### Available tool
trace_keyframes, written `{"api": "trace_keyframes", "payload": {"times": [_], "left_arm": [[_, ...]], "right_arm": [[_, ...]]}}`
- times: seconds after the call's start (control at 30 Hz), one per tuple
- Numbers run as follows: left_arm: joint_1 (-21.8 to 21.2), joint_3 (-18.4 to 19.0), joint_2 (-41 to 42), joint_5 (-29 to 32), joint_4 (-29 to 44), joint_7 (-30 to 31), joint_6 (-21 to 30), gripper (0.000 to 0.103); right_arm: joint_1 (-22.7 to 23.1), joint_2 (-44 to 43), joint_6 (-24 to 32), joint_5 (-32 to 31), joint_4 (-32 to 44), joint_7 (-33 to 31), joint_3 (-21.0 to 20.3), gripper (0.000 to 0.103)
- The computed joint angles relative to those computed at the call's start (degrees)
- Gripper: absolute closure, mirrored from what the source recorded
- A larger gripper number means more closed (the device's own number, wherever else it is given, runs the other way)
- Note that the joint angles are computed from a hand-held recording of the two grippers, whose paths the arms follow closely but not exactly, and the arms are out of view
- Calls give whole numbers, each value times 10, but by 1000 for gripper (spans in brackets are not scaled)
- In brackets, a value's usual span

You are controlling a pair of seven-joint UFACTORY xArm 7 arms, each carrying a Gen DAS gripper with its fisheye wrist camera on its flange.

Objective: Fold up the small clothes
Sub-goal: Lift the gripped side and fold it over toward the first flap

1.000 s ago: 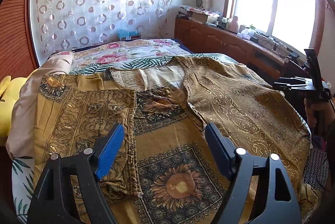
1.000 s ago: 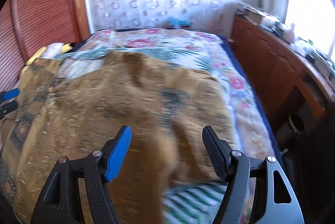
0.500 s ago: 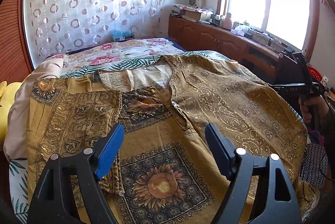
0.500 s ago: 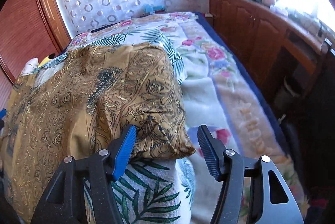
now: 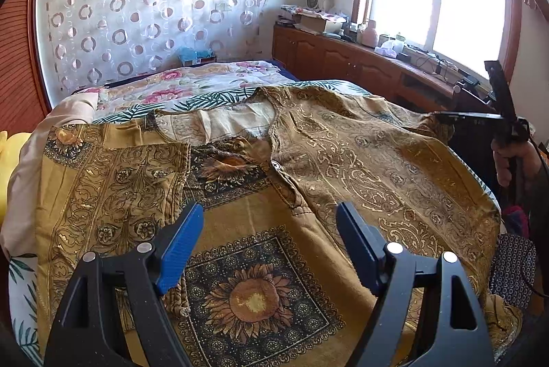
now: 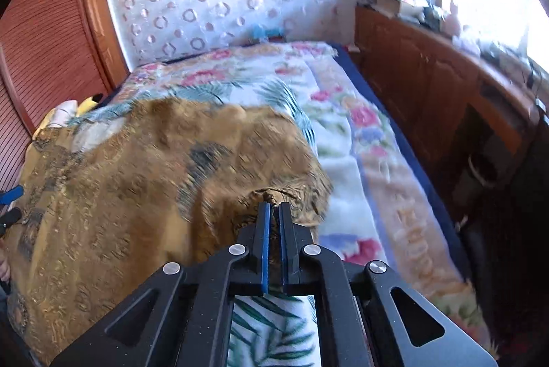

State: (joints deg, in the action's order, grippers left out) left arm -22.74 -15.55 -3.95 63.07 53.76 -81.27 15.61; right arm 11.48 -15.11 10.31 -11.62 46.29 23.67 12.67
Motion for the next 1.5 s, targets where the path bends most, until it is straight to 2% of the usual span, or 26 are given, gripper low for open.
{"api": "trace_keyframes", "payload": {"times": [0.17,0.37,0.4,0.5,0.7,0.73,0.77,0.8,0.83,1.0,1.1,1.23,1.33,1.37,1.4,1.43,1.47,1.5], "left_arm": [[0,0,-1,-1,-1,0,0,23],[0,-1,-2,-1,-1,-1,0,23],[0,-1,-2,0,-1,-3,0,23],[1,-2,-3,1,-2,-4,0,23],[2,-4,-7,9,-4,-13,-2,23],[2,-5,-9,13,-6,-17,-3,23],[3,-6,-10,14,-6,-18,-3,23],[3,-7,-10,16,-6,-20,-3,23],[4,-7,-11,19,-6,-23,-3,23],[5,-8,-10,21,-7,-26,-7,23],[3,-8,-8,17,-7,-23,-7,23],[1,-7,-5,10,-6,-17,-6,23],[1,-5,-4,7,-5,-14,-7,23],[1,-5,-4,7,-5,-13,-7,23],[0,-5,-4,7,-6,-14,-7,23],[0,-5,-4,7,-6,-14,-7,23],[0,-5,-4,7,-6,-14,-7,23],[0,-5,-4,7,-6,-14,-7,23]], "right_arm": [[45,5,-24,14,8,-35,8,98],[88,41,-16,22,13,-71,22,98],[99,45,-14,36,12,-79,17,98],[155,48,-18,128,2,-154,-23,98],[133,35,-10,113,4,-143,-4,94],[117,25,-10,94,2,-126,6,85],[94,19,-13,67,0,-95,25,68],[81,12,-21,54,-3,-79,28,56],[74,13,-29,47,-2,-66,31,55],[38,51,-28,12,26,-18,29,55],[75,93,-18,91,54,-73,-20,55],[74,149,9,104,105,-82,-29,55],[73,176,28,152,136,-125,-29,55],[73,180,28,156,141,-129,-29,60],[72,185,29,174,147,-150,-25,72],[68,190,35,213,158,-191,-18,77],[56,195,38,230,166,-211,-7,88],[68,193,36,222,166,-208,-20,91]]}}
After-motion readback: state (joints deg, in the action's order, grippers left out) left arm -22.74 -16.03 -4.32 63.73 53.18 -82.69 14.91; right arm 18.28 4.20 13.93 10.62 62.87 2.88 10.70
